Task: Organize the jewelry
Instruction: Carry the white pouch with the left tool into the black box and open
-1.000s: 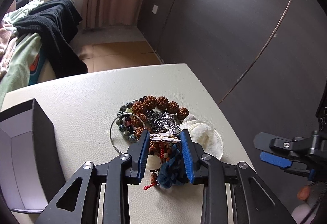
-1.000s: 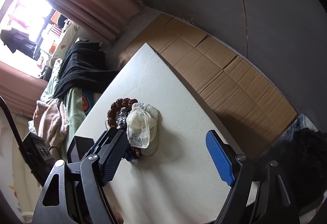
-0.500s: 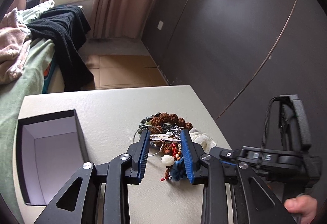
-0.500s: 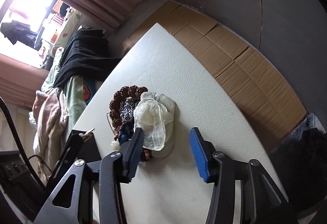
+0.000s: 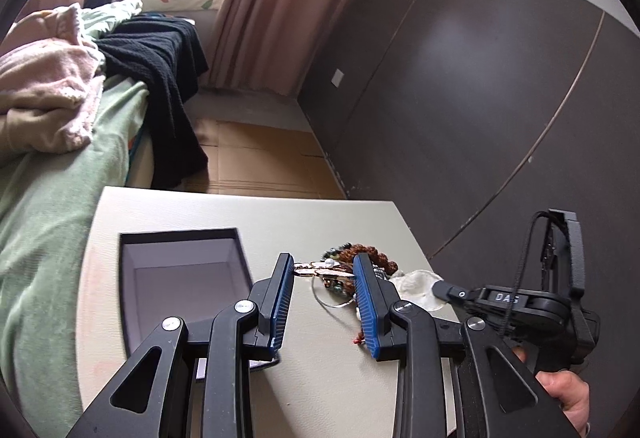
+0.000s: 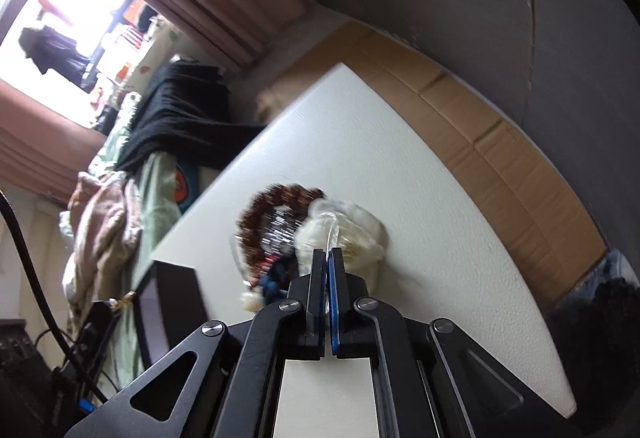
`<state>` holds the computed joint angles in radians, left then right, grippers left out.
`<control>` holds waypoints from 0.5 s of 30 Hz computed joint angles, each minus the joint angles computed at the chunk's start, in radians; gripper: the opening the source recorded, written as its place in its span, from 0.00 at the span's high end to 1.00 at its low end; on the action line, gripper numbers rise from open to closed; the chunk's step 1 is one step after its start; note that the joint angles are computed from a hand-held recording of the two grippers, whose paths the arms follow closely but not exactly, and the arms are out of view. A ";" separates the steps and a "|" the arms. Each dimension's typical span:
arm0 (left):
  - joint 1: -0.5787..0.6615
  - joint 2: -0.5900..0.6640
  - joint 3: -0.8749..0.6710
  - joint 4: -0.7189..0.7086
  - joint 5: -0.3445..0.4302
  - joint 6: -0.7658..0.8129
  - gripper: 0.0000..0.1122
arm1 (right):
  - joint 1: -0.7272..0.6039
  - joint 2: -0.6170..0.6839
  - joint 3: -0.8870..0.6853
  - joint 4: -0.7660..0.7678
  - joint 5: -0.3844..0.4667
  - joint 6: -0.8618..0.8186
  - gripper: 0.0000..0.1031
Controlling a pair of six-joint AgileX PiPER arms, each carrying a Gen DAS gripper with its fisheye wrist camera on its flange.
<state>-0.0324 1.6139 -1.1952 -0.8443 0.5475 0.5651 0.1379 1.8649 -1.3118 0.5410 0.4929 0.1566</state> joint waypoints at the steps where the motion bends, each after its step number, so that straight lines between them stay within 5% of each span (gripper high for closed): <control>1: 0.014 -0.005 0.000 -0.008 0.007 0.006 0.71 | 0.005 -0.013 0.008 0.020 -0.017 -0.025 0.97; 15: 0.203 0.003 -0.023 -0.086 0.075 0.052 0.71 | 0.133 -0.057 0.031 0.460 -0.166 -0.477 0.97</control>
<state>0.1705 1.6172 -1.2177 -0.9300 0.6226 0.6167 0.2706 1.8077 -1.2811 1.0010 0.3270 -0.3207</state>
